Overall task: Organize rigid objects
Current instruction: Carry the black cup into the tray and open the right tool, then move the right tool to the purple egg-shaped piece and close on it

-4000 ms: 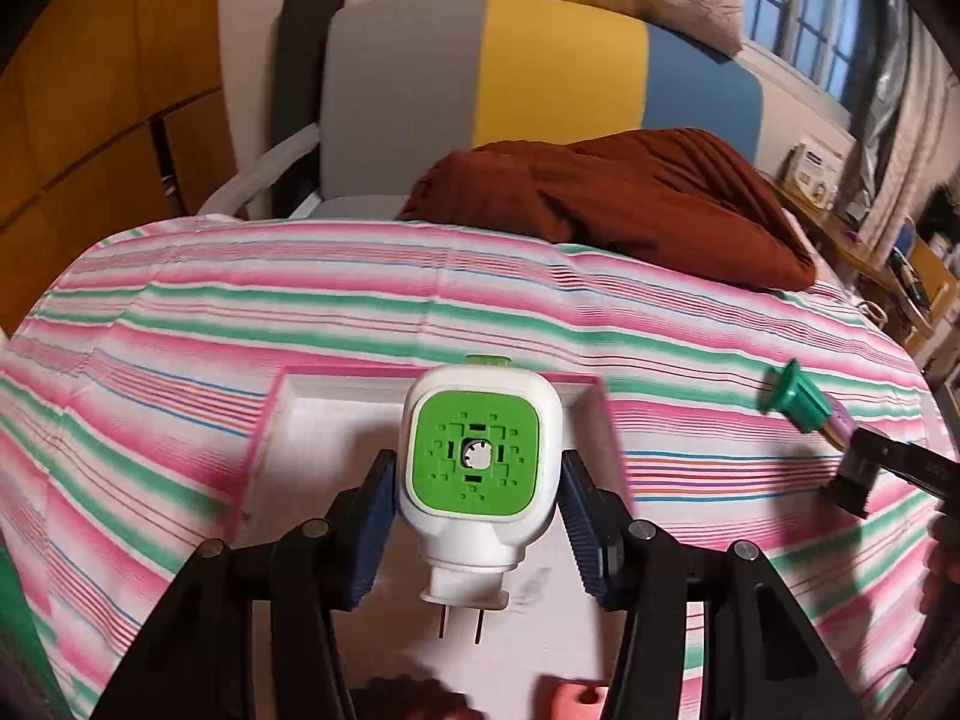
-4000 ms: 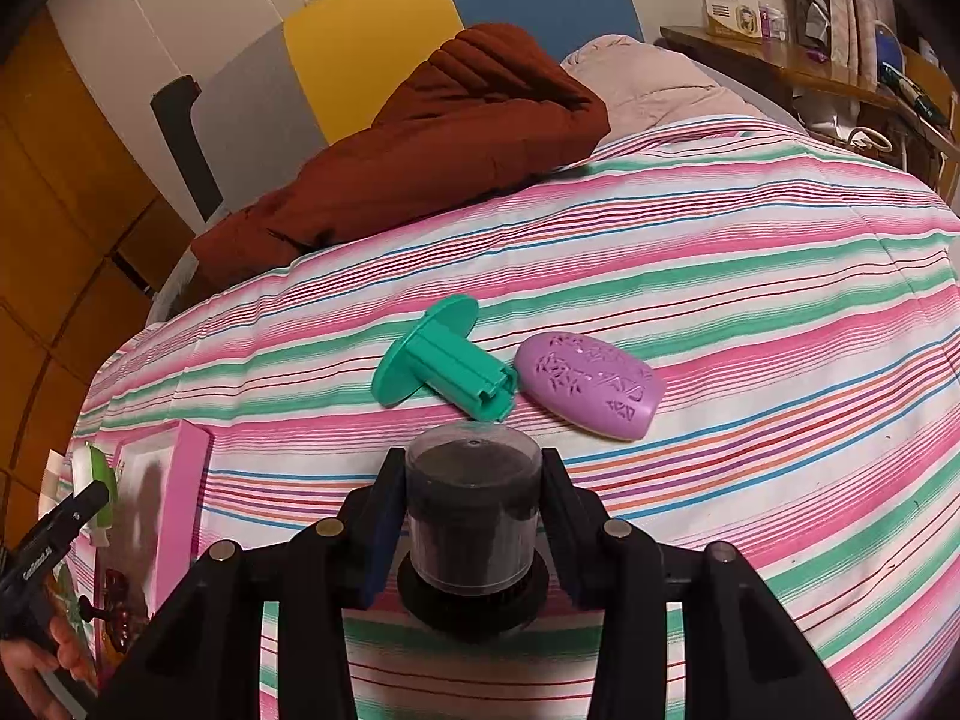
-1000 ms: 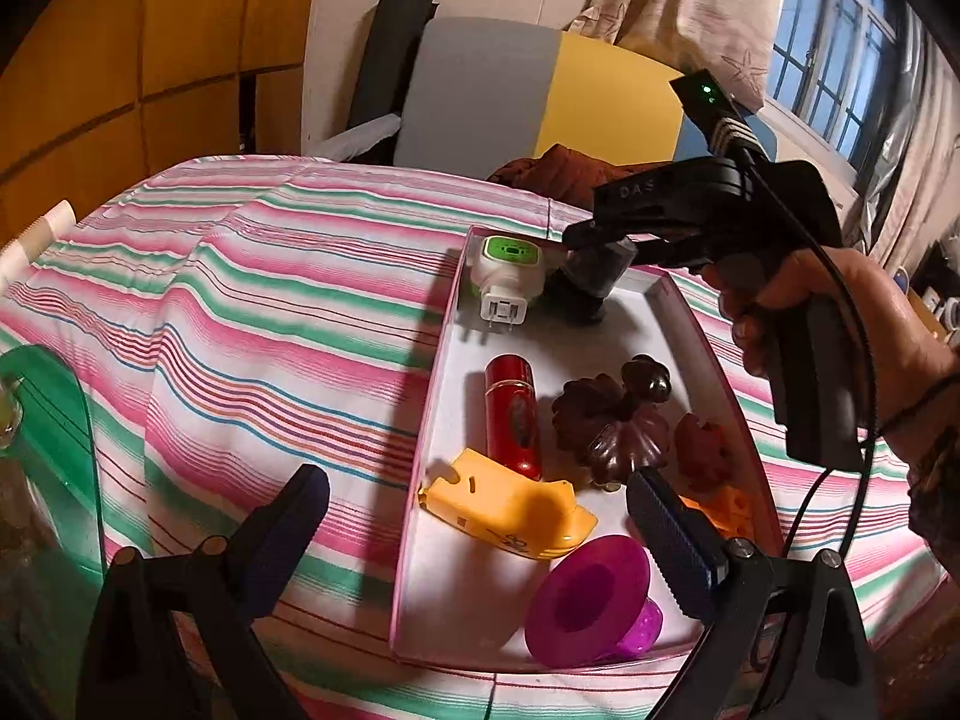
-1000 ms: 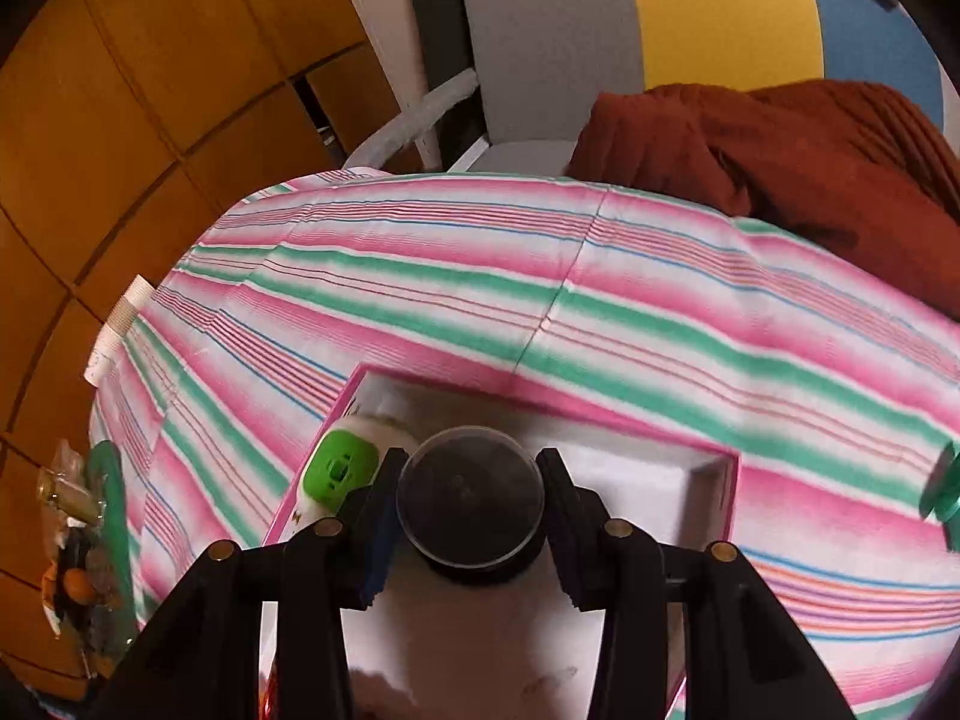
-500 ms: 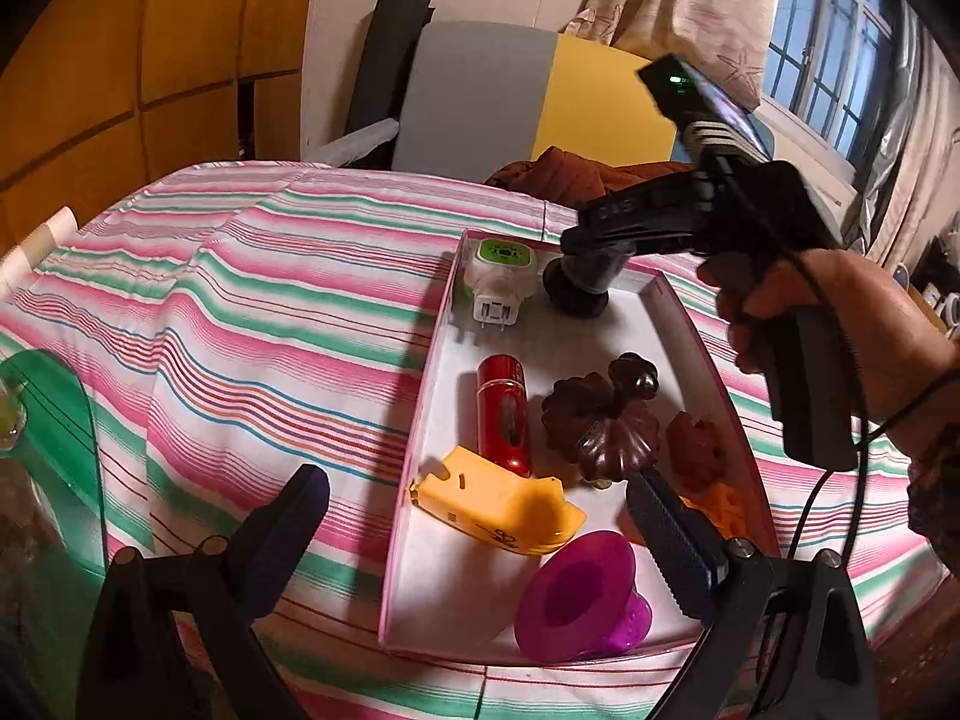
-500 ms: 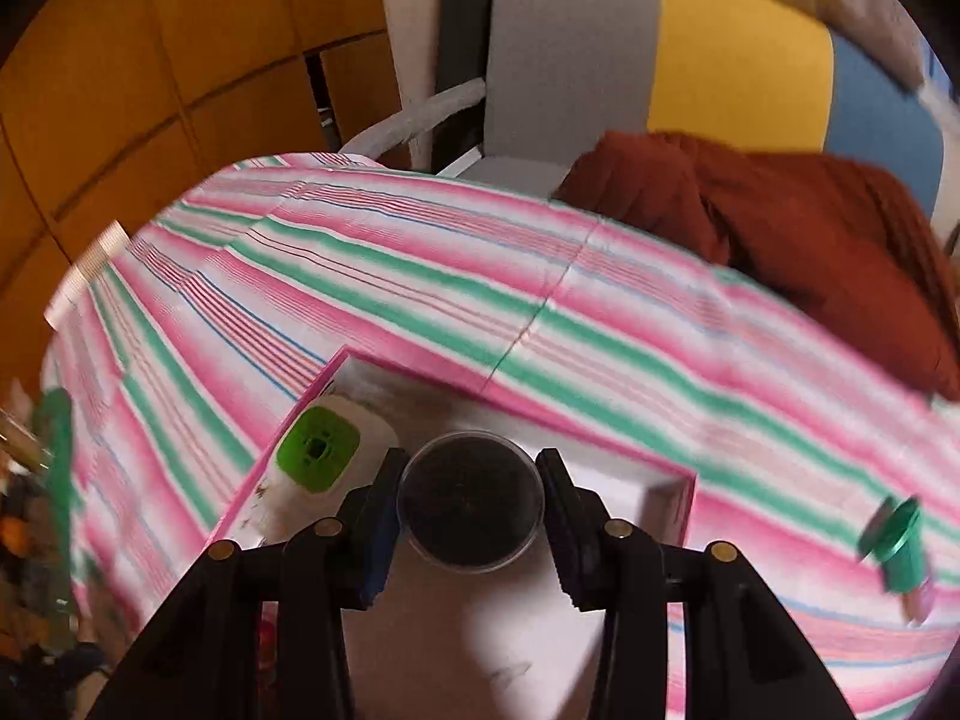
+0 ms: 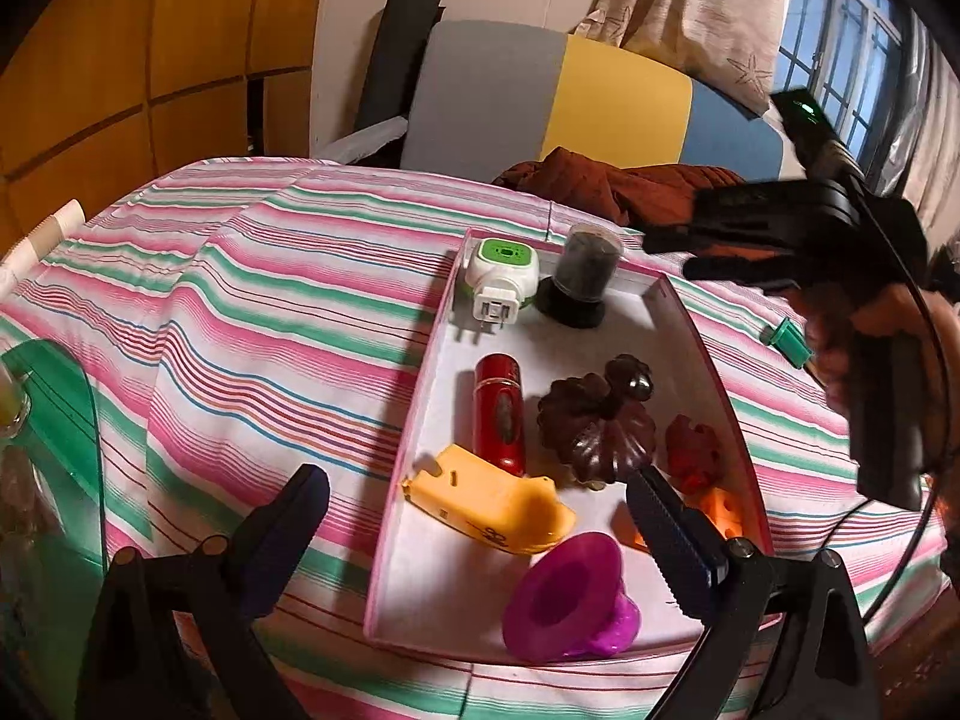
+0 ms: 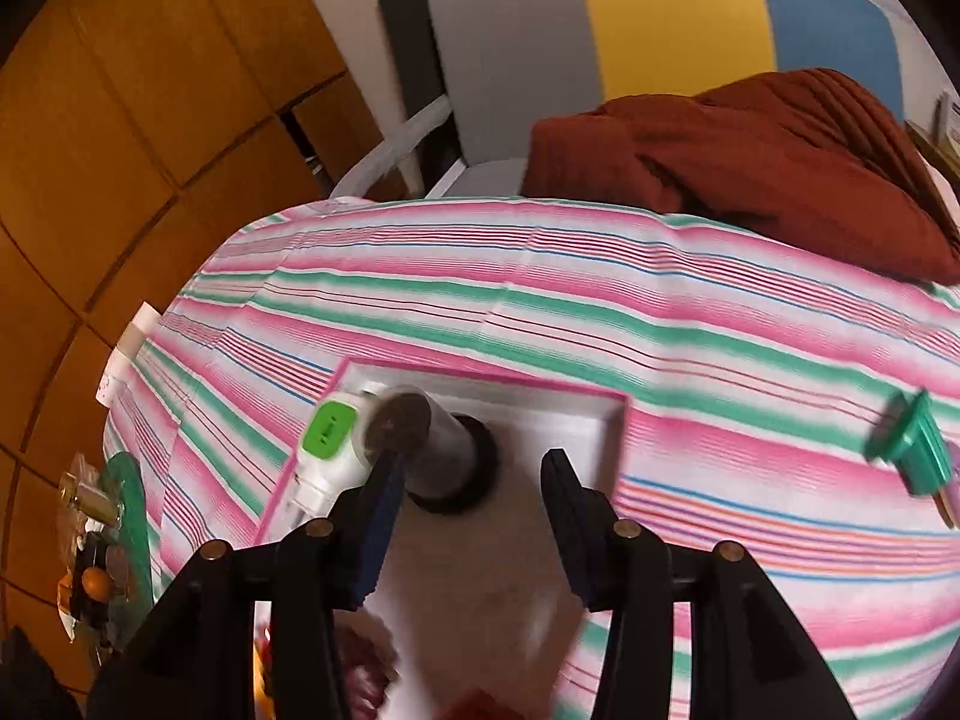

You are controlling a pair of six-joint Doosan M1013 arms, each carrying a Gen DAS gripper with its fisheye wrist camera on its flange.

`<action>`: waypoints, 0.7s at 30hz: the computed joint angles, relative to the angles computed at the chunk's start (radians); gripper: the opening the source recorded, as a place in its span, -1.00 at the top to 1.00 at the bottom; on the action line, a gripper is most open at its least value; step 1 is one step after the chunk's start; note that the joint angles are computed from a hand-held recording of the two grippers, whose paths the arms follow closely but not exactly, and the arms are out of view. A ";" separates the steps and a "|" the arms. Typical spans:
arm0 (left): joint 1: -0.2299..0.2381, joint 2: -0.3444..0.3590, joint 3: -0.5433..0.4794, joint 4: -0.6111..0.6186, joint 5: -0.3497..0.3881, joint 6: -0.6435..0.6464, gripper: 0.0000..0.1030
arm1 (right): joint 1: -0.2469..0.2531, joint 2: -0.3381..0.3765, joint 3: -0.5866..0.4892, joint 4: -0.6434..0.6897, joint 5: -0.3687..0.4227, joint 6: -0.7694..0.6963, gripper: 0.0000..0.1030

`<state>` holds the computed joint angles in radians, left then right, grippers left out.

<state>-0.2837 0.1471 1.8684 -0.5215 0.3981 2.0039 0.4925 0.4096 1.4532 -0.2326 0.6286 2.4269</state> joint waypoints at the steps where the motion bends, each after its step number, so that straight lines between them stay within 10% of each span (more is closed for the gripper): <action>1: -0.002 -0.001 0.001 -0.001 -0.002 0.001 -0.95 | 0.002 -0.015 0.022 -0.024 -0.004 0.031 0.08; 21: -0.099 -0.026 0.011 -0.040 0.009 0.149 -0.95 | -0.036 -0.197 0.302 -0.228 0.037 0.326 0.08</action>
<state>-0.3823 0.1208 1.8792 -0.5614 0.4071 2.1527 0.4564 0.2127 1.7552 -0.4610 0.6653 2.7526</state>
